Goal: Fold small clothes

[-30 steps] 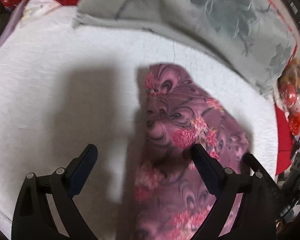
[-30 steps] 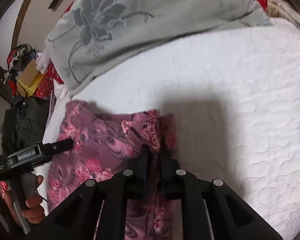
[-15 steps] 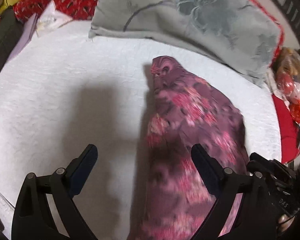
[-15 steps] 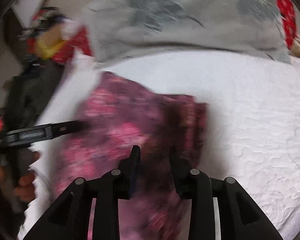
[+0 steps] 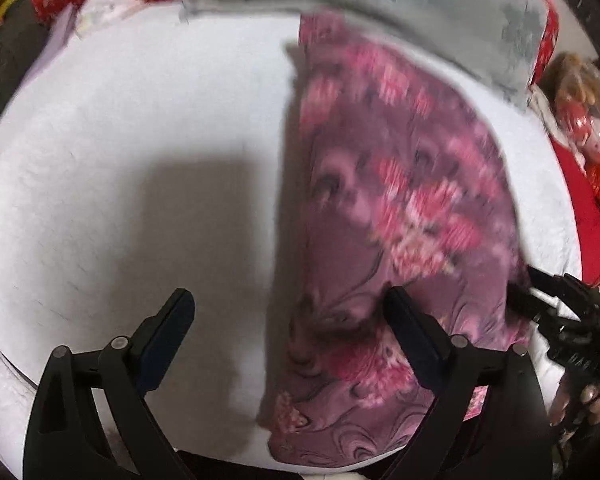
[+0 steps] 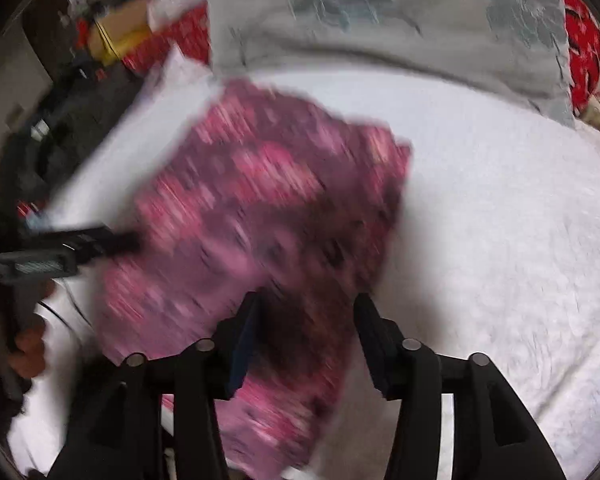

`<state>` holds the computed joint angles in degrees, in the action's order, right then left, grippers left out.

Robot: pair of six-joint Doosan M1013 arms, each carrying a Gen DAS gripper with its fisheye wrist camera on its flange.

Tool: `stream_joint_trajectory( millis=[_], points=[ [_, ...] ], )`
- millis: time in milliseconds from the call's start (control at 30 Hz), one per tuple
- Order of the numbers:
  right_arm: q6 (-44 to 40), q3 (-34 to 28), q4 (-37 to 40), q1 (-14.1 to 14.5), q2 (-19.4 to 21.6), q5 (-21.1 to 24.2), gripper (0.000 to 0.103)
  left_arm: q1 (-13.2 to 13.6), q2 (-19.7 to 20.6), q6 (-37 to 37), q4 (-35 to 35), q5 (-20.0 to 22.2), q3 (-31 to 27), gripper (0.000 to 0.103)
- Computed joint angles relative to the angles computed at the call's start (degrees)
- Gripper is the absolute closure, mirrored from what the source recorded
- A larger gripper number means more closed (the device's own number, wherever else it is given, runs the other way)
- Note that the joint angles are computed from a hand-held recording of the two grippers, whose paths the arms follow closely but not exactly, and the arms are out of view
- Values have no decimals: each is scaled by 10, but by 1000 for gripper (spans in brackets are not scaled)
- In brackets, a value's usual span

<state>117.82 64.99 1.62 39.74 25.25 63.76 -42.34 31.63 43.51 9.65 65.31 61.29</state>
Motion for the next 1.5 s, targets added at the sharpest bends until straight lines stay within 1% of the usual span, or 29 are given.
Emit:
stream_joint_trajectory(
  millis=[33, 67, 133, 233, 367, 433, 467, 500, 533, 600, 667, 800, 900, 1000, 1067, 1133, 1167, 1233, 1267, 1367, 1500],
  points=[
    [23, 17, 10, -5, -6, -20, 34, 1, -6, -15, -3, -13, 13, 0],
    [56, 33, 23, -11, -12, -38, 24, 3, -9, -29, -4, -20, 19, 0],
    [65, 48, 43, -18, -19, -65, 23, 8, -13, -37, -23, -31, 28, 0],
    [69, 44, 27, -14, -16, -60, 23, 7, -16, -42, -23, -30, 29, 0],
    [73, 35, 38, -18, -11, -51, 21, 6, -16, -46, -14, -26, 28, 0],
    [67, 31, 44, -19, -9, -36, 21, 7, -17, -47, -17, -30, 30, 0],
    [62, 18, 48, -21, -3, -15, 21, 8, -18, -48, -19, -32, 31, 0],
    [61, 19, 50, -20, -6, -2, 21, 7, -19, -50, -21, -34, 33, 0],
    [58, 7, 51, -20, 1, 13, 20, 5, -21, -53, -20, -37, 37, 0],
    [50, -14, 45, -19, 12, 45, 19, 5, -20, -52, -20, -37, 36, 0],
    [46, -30, 26, -14, 20, 68, 14, 5, -20, -52, -21, -36, 35, 0],
    [41, -32, -14, -4, 18, 92, 12, 5, -21, -53, -23, -31, 35, 0],
    [44, -26, -41, 4, 11, 106, 10, 0, -27, -58, -13, -21, 38, 0],
    [50, -24, -90, 20, 4, 123, 10, -10, -37, -54, 9, -13, 46, 0],
    [49, -24, -134, 33, 1, 142, 10, -18, -50, -57, 29, -16, 63, 0],
    [47, -16, -163, 45, -8, 146, 9, -27, -66, -69, 57, -19, 84, 0],
    [49, -12, -179, 51, -13, 147, 8, -31, -71, -75, 71, -16, 91, 0],
    [57, -14, -202, 60, -13, 174, 5, -42, -81, -94, 107, -3, 106, 0],
    [64, -10, -216, 65, -17, 180, 5, -46, -84, -103, 121, 3, 111, 0],
    [94, 20, -221, 73, -42, 141, 5, -59, -92, -132, 163, 24, 126, 0],
    [126, 44, -233, 79, -63, 112, 4, -73, -99, -159, 203, 42, 137, 0]
  ],
)
